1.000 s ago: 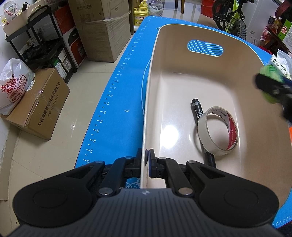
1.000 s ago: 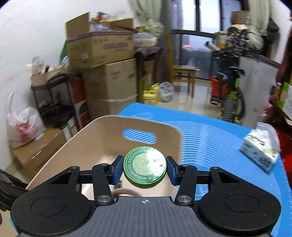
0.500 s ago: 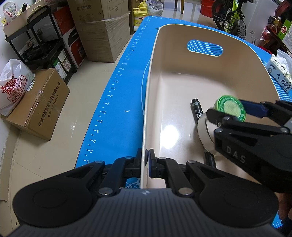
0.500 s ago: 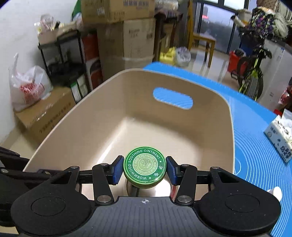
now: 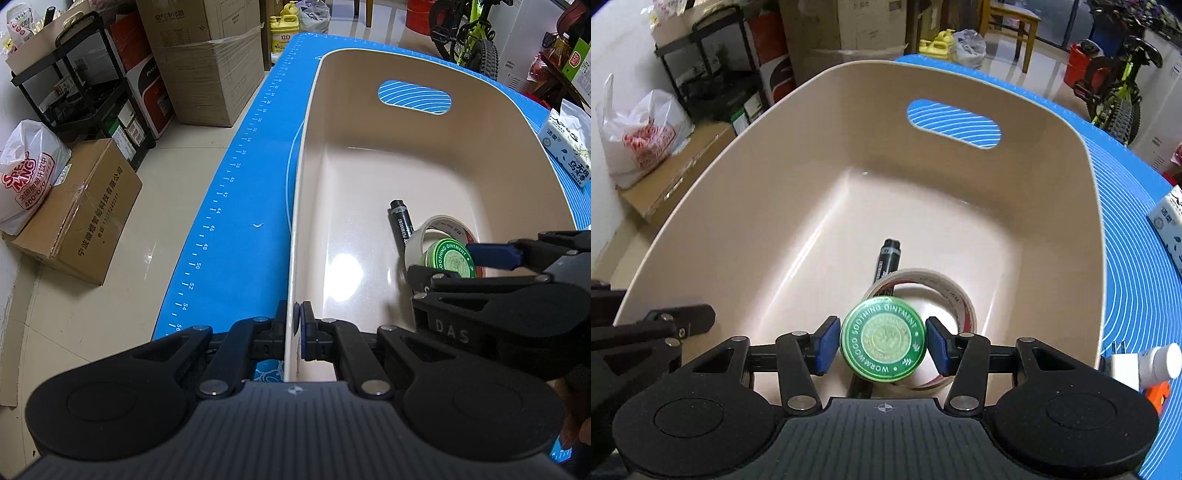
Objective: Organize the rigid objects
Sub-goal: 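Lower the green tin into the bin onto the tape roll and release, then grasp the white bottle on the mat with the right gripper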
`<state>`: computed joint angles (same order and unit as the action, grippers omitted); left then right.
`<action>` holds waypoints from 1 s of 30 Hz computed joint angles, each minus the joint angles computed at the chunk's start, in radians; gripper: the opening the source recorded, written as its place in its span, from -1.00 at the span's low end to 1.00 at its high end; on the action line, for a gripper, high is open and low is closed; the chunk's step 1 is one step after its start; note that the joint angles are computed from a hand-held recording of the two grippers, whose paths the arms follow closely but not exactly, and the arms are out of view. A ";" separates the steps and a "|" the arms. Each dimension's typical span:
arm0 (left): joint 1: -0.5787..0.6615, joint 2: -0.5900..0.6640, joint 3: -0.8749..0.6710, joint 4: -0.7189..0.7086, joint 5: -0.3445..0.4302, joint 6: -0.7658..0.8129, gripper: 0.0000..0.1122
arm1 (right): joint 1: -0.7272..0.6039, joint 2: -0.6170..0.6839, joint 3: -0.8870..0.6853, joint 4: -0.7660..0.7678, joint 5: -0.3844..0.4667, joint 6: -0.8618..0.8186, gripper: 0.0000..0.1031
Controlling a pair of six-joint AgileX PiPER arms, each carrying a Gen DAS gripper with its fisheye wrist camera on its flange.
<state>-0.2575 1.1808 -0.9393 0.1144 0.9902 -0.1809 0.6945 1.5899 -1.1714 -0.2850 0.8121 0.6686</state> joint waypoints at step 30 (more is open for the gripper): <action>-0.007 0.004 -0.008 0.003 0.008 -0.010 -0.87 | -0.250 -0.617 0.481 -0.378 -0.118 0.258 0.72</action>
